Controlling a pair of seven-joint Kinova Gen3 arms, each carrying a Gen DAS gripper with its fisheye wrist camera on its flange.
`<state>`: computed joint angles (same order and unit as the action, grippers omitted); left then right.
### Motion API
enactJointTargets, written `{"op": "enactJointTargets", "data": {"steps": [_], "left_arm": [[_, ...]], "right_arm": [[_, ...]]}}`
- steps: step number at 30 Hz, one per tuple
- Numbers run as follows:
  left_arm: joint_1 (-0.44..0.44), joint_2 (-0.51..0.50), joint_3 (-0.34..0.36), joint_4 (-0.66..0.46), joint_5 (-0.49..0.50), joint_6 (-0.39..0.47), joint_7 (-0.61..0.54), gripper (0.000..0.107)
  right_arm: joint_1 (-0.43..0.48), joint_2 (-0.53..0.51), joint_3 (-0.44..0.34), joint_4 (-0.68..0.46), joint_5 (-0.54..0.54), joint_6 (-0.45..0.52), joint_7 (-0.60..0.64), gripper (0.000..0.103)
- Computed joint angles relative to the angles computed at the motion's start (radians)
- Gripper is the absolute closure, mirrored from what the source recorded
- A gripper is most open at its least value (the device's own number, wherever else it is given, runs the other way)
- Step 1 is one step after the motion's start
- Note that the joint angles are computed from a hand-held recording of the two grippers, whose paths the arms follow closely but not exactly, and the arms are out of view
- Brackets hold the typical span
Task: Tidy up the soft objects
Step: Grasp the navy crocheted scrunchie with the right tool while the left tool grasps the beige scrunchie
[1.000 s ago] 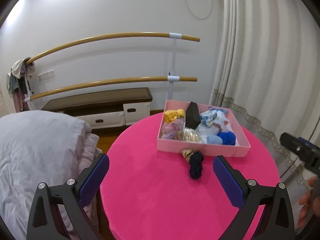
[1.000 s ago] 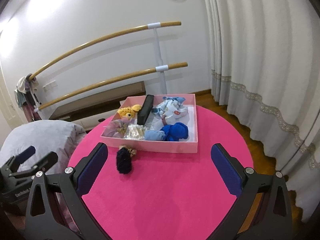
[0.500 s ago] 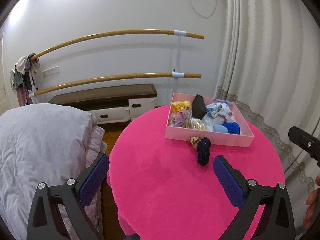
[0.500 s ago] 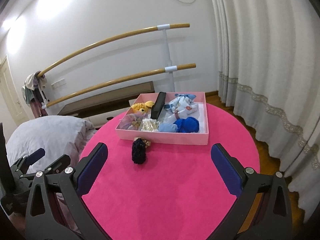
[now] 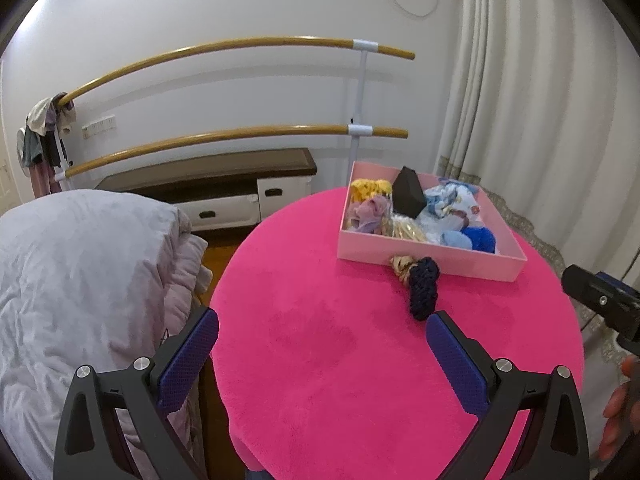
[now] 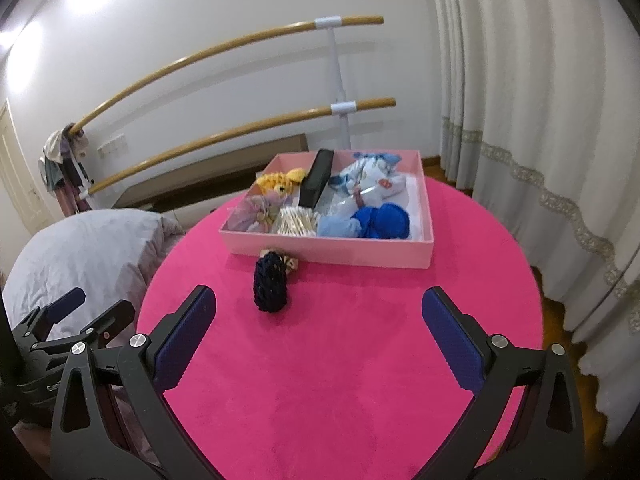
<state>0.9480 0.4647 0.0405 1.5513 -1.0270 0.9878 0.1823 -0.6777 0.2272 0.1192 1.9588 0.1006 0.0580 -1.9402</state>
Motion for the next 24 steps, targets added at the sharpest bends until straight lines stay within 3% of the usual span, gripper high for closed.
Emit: {"op": "enactJointTargets", "data": {"steps": [7,18,19,21,22,23,24], "left_arm": [[-0.068,0.054,-0.017,-0.024,0.062,-0.080,-0.063,0.005],[-0.128,0.174,-0.093,-0.137,0.200,-0.146,-0.223,0.005],[-0.132,0.186,-0.099,-0.151,0.213,-0.145,-0.241,0.005],[-0.137,0.206,-0.112,-0.169,0.236,-0.156,-0.266,0.005],[-0.141,0.213,-0.117,-0.176,0.248,-0.165,-0.277,0.005],[-0.143,0.220,-0.123,-0.183,0.258,-0.172,-0.288,0.005],[-0.143,0.228,-0.129,-0.192,0.266,-0.173,-0.300,0.005]], "right_arm": [[0.145,0.137,-0.165,-0.114,-0.036,0.059,0.059,0.000],[0.218,0.355,-0.293,-0.344,-0.092,0.169,0.175,0.000],[0.224,0.372,-0.304,-0.364,-0.098,0.179,0.189,0.007],[0.239,0.408,-0.327,-0.405,-0.114,0.206,0.218,0.033],[0.232,0.423,-0.319,-0.423,-0.118,0.224,0.224,0.053],[0.236,0.430,-0.325,-0.429,-0.124,0.230,0.234,0.065],[0.259,0.435,-0.349,-0.423,-0.138,0.223,0.256,0.070]]}}
